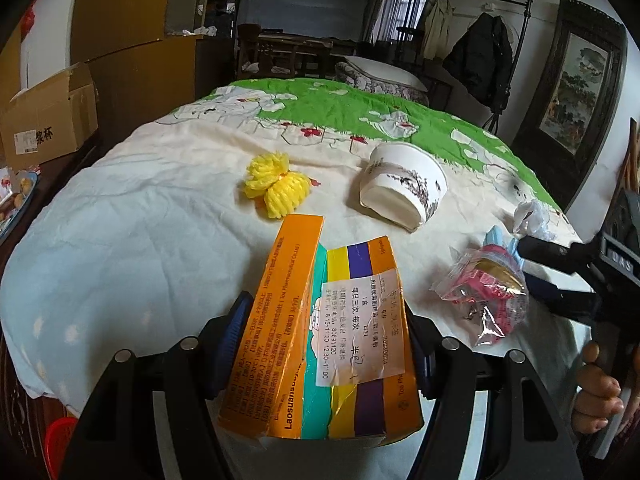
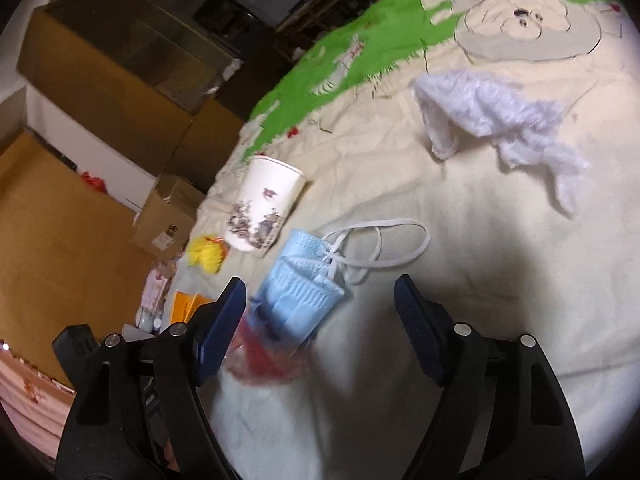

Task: Collect trash
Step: 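Grasp the blue face mask with the right gripper, then carry box and mask to the red wastebasket and open both grippers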

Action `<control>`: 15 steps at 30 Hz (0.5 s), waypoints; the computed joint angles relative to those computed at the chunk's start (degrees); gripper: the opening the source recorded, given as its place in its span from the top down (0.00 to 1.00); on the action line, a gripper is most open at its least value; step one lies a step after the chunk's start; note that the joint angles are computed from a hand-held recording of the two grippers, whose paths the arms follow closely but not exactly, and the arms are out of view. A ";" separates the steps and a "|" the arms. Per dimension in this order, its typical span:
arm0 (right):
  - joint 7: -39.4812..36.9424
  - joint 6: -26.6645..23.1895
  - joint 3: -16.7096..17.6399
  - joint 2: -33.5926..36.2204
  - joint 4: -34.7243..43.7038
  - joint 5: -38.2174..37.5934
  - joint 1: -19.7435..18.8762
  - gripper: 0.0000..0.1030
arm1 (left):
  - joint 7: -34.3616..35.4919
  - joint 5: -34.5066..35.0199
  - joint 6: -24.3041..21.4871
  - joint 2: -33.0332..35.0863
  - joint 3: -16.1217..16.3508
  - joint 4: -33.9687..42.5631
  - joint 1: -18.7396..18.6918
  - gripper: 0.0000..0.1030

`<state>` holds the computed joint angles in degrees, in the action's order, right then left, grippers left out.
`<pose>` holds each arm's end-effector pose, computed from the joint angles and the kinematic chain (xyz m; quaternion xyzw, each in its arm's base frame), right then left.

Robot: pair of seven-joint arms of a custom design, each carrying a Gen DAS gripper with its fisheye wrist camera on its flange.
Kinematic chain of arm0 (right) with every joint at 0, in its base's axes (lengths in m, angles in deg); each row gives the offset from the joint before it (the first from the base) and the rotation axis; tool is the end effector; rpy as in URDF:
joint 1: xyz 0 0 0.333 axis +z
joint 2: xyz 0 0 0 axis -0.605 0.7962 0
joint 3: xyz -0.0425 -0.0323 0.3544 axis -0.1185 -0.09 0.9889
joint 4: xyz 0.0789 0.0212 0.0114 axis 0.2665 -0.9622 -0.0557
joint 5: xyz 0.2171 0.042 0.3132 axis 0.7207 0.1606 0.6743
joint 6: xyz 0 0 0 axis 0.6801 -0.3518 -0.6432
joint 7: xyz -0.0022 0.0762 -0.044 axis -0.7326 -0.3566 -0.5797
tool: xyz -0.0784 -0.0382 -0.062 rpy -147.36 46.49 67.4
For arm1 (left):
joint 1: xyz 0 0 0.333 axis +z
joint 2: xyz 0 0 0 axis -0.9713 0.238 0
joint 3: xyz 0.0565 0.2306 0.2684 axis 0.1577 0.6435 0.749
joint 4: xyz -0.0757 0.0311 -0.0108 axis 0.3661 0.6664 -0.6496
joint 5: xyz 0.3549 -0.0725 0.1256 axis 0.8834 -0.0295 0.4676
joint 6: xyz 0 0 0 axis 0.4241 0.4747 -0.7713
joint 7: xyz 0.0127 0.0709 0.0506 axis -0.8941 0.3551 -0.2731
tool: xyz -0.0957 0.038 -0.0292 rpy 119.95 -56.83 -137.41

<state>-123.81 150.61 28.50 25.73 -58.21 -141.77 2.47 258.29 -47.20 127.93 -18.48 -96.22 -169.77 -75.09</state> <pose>0.4407 0.4448 0.3787 -0.2277 0.8496 -0.1610 0.4477 0.6466 -0.1493 0.3754 -0.3159 0.8622 -0.3914 0.0603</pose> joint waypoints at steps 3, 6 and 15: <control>-1.64 2.67 -0.82 1.44 2.02 -0.96 -1.20 0.65 | -0.58 1.08 0.46 0.50 0.09 0.16 -0.48 0.35; -0.76 2.11 -1.25 1.70 2.73 -1.90 -0.89 0.79 | -0.13 0.88 0.54 0.31 -0.25 -0.06 -0.08 0.35; -15.11 -21.56 2.07 -3.44 4.12 4.32 5.41 0.80 | 5.26 -6.60 -3.58 -4.07 0.20 -1.45 2.24 0.35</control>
